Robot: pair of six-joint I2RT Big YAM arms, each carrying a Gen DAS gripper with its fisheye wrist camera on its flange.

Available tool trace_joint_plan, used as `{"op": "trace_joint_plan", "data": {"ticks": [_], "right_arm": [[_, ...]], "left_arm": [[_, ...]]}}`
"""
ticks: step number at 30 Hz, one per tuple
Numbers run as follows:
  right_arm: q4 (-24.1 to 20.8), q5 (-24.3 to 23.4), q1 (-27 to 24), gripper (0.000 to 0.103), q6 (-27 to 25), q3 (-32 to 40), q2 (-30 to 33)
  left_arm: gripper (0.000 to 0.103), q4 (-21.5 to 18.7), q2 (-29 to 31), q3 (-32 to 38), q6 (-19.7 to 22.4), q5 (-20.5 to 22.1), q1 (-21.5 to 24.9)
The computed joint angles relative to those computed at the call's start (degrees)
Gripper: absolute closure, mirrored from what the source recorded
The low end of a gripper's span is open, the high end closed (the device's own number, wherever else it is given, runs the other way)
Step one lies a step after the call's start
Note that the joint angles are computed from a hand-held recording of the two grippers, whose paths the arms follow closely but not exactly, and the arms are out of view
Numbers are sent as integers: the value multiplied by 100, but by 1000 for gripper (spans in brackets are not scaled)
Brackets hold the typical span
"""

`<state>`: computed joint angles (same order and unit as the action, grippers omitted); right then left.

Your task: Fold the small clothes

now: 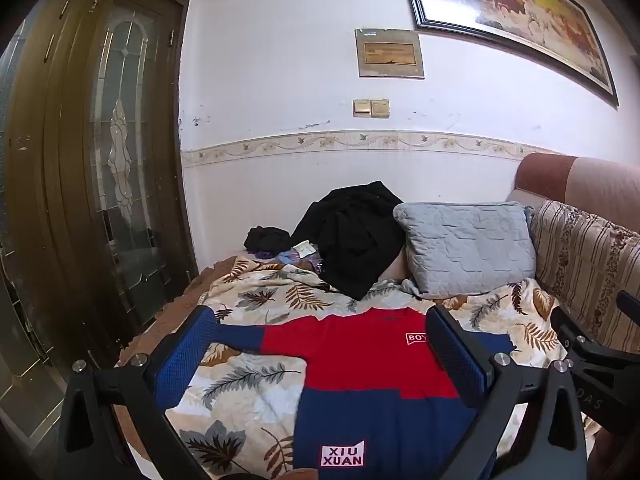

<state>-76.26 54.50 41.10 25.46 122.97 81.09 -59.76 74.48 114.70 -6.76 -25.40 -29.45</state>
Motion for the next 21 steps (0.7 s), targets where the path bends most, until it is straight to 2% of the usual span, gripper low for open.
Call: {"op": "trace_joint_plan", "data": {"ticks": [3, 4, 11, 13, 21], "right_arm": [[-6, 5, -23, 0, 9, 200, 183], [155, -145, -90, 0, 101, -38, 26], [192, -244, -179, 0, 98, -109, 66], [206, -265, -197, 0, 99, -140, 59], [104, -294, -259, 0, 147, -97, 72]], "left_arm": [[0, -79, 10, 26, -15, 85, 12], [0, -105, 10, 27, -11, 104, 16], [0, -237, 155, 159, 25, 380, 267], [0, -230, 232, 178, -10, 185, 126], [0, -338, 338, 270, -7, 233, 123]]}}
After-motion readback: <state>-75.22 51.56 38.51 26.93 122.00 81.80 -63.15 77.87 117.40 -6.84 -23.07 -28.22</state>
